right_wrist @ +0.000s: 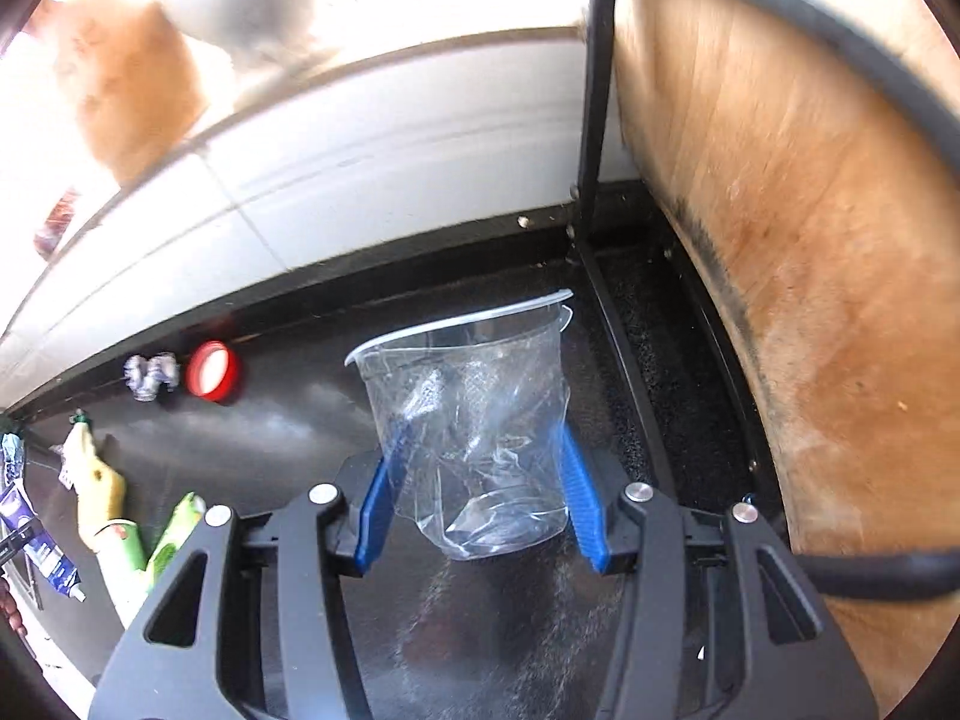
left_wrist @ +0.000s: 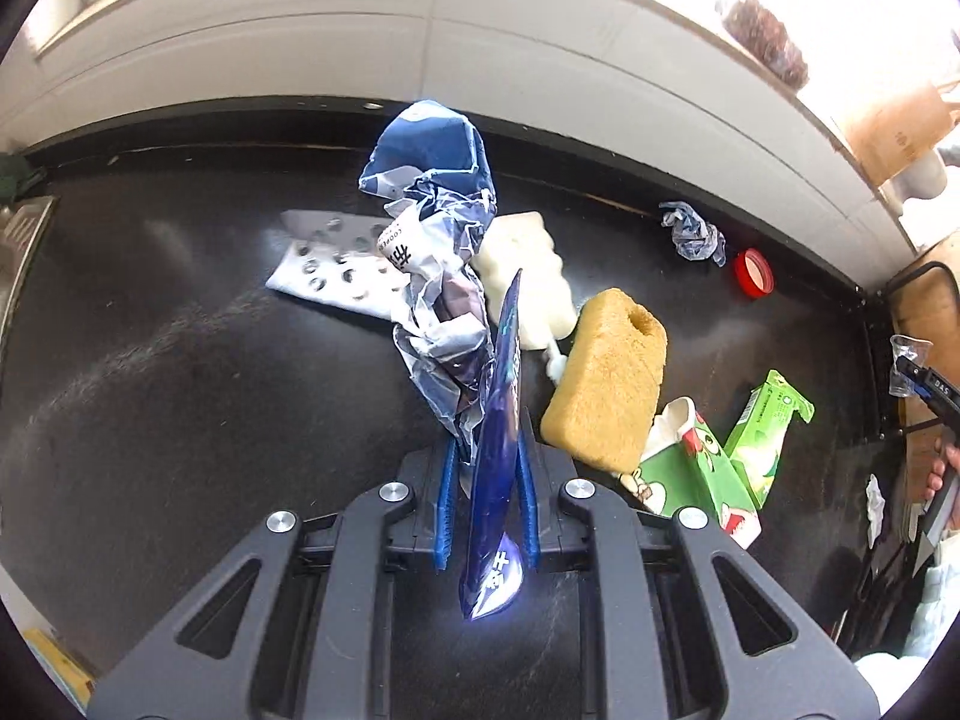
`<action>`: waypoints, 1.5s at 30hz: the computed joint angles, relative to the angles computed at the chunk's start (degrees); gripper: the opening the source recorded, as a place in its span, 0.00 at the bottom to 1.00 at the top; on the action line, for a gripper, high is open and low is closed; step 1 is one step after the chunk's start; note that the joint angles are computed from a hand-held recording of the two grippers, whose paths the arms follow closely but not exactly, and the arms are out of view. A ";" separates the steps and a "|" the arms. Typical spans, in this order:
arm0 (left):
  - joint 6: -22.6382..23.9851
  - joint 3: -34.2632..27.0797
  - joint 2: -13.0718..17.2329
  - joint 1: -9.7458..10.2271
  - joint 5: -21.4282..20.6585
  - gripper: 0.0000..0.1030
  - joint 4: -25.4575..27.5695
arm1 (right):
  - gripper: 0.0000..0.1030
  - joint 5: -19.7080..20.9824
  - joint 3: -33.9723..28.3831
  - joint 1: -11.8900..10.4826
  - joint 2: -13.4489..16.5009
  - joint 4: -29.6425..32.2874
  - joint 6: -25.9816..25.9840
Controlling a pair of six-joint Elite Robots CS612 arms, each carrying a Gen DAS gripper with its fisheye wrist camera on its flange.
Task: Collect trash
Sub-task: 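Grasp the blue toothpaste tube with the left tool while the right tool grasps the clear cup, then lift the tube and the clear cup and carry them toward the bin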
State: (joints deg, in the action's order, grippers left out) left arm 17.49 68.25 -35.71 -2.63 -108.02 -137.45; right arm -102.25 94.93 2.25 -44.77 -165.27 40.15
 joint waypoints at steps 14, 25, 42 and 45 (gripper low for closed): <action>-4.48 4.53 -3.40 4.69 -2.00 0.16 -3.07 | 0.49 5.30 -4.98 3.77 2.53 -0.70 -5.73; -1.76 3.54 -1.99 4.13 -6.57 0.17 5.82 | 0.50 9.19 -10.41 6.50 5.41 1.71 -9.87; -1.15 3.94 -1.30 3.11 -2.84 0.07 4.80 | 0.50 6.44 -6.59 6.03 2.89 1.35 -7.78; -1.94 3.70 -1.36 3.61 -4.07 0.07 4.81 | 0.50 6.74 -8.22 6.27 3.49 1.93 -8.89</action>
